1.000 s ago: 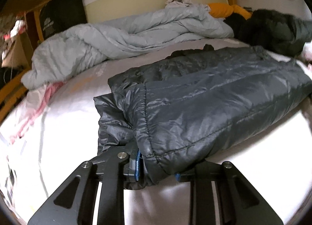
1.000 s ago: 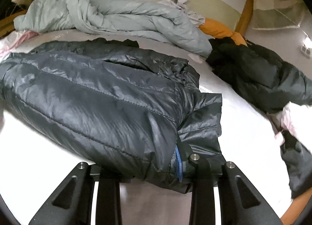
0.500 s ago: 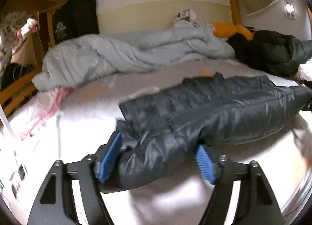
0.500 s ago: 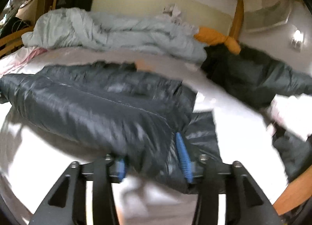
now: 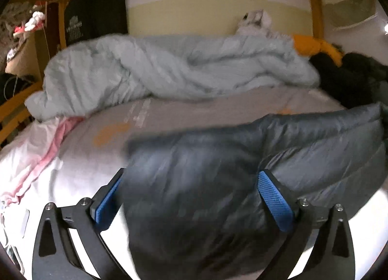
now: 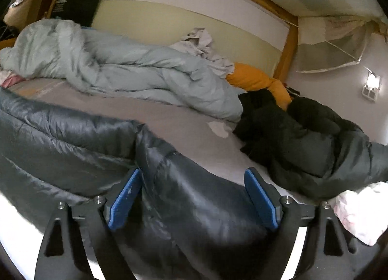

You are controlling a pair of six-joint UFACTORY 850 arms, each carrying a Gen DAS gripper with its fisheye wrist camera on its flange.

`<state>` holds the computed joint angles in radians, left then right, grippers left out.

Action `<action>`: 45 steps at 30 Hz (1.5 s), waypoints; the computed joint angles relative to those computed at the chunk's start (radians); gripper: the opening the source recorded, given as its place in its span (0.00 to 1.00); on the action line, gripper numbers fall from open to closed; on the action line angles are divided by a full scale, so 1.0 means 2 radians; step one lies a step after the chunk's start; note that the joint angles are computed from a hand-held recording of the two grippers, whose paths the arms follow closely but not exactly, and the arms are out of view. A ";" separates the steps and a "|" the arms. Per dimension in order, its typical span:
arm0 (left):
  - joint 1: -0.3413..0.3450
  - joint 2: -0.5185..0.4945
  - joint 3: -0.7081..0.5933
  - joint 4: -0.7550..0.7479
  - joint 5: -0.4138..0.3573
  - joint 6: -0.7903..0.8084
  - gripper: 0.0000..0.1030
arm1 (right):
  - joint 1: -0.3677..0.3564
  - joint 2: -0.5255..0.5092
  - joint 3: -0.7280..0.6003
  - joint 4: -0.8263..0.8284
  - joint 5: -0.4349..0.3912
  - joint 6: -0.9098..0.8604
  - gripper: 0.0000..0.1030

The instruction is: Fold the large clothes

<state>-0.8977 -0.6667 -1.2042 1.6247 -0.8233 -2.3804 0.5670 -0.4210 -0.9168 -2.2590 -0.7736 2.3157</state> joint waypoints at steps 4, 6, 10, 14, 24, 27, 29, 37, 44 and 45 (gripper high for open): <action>0.004 0.005 0.038 0.055 0.000 -0.080 1.00 | -0.023 -0.006 0.008 -0.030 0.006 0.051 0.86; 0.012 0.009 0.049 0.064 0.021 -0.106 1.00 | -0.038 -0.004 0.015 -0.044 0.026 0.072 0.86; 0.020 0.024 0.069 0.081 0.049 -0.165 1.00 | -0.076 0.012 0.027 -0.108 0.099 0.163 0.86; 0.019 0.017 0.060 0.048 0.033 -0.122 1.00 | -0.102 0.031 0.045 -0.211 0.119 0.286 0.86; 0.052 -0.041 0.002 0.000 0.044 -0.048 0.34 | -0.097 -0.059 -0.045 -0.124 0.158 0.156 0.30; 0.066 -0.036 0.013 0.018 0.081 -0.083 0.34 | -0.104 -0.079 -0.061 -0.150 0.171 0.188 0.30; 0.070 -0.031 0.021 0.035 0.091 -0.108 0.34 | -0.107 -0.084 -0.063 -0.161 0.175 0.201 0.30; 0.025 0.000 0.045 0.045 -0.040 -0.132 0.52 | -0.090 -0.054 -0.030 -0.104 0.089 0.174 0.62; -0.027 0.028 0.066 0.139 -0.077 -0.182 0.66 | -0.084 0.023 0.055 -0.254 0.012 0.351 0.86; -0.031 0.027 0.062 0.153 -0.064 -0.180 0.68 | -0.083 0.033 0.065 -0.288 0.018 0.376 0.86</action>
